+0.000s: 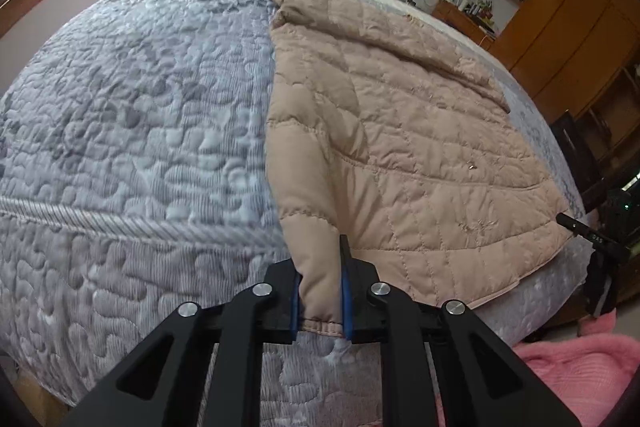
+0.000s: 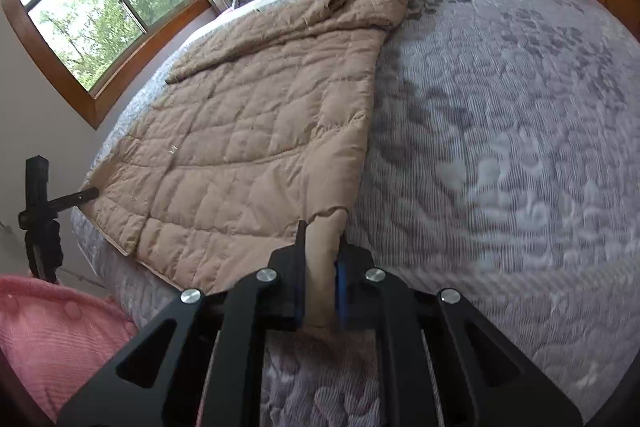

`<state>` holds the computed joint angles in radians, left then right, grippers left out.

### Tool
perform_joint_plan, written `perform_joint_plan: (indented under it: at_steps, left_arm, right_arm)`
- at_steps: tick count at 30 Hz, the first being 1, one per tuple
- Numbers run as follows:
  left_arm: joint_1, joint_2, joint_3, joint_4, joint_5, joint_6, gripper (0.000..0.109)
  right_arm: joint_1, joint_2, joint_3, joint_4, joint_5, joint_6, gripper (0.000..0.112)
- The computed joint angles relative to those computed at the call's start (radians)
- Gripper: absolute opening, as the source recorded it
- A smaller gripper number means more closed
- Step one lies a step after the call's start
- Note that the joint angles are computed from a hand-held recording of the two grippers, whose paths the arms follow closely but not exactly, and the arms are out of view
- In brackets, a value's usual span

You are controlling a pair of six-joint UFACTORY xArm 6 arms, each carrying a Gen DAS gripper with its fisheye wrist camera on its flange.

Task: Fold large clothes
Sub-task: 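Grasp the hem with both tools and lift it toward the collar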

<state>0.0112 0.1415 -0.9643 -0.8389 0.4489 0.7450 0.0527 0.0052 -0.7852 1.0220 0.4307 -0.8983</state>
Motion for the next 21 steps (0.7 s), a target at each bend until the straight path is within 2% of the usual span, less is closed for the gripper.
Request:
perform_joint_plan:
  at_steps: [2, 5, 8, 12, 14, 18, 21]
  left_arm:
    - [-0.003, 0.048, -0.014, 0.042, -0.015, -0.041, 0.017]
    - [0.002, 0.084, -0.038, -0.025, -0.009, 0.012, 0.017]
    - [0.003, 0.062, -0.032, -0.054, -0.011, 0.054, 0.016]
    - [0.029, 0.009, -0.044, -0.201, 0.058, 0.166, 0.016]
    - [0.026, -0.003, -0.077, -0.236, 0.056, 0.213, 0.016]
    - [0.001, 0.030, -0.185, -0.182, 0.013, 0.184, 0.016]
    - [-0.012, 0.104, -0.321, -0.111, -0.007, 0.125, 0.016]
  right_arm:
    - [0.004, 0.039, -0.010, 0.000, -0.010, 0.015, 0.011]
    - [-0.010, 0.053, -0.026, 0.062, 0.014, -0.017, 0.010]
    - [-0.013, 0.025, -0.019, 0.062, 0.017, -0.017, 0.010]
    - [-0.037, -0.031, -0.023, 0.138, 0.075, -0.074, 0.009]
    - [-0.045, -0.046, -0.052, 0.150, 0.095, -0.088, 0.009]
    - [-0.062, -0.023, -0.174, 0.125, 0.141, -0.070, 0.009]
    - [-0.081, 0.042, -0.305, 0.077, 0.177, -0.026, 0.009]
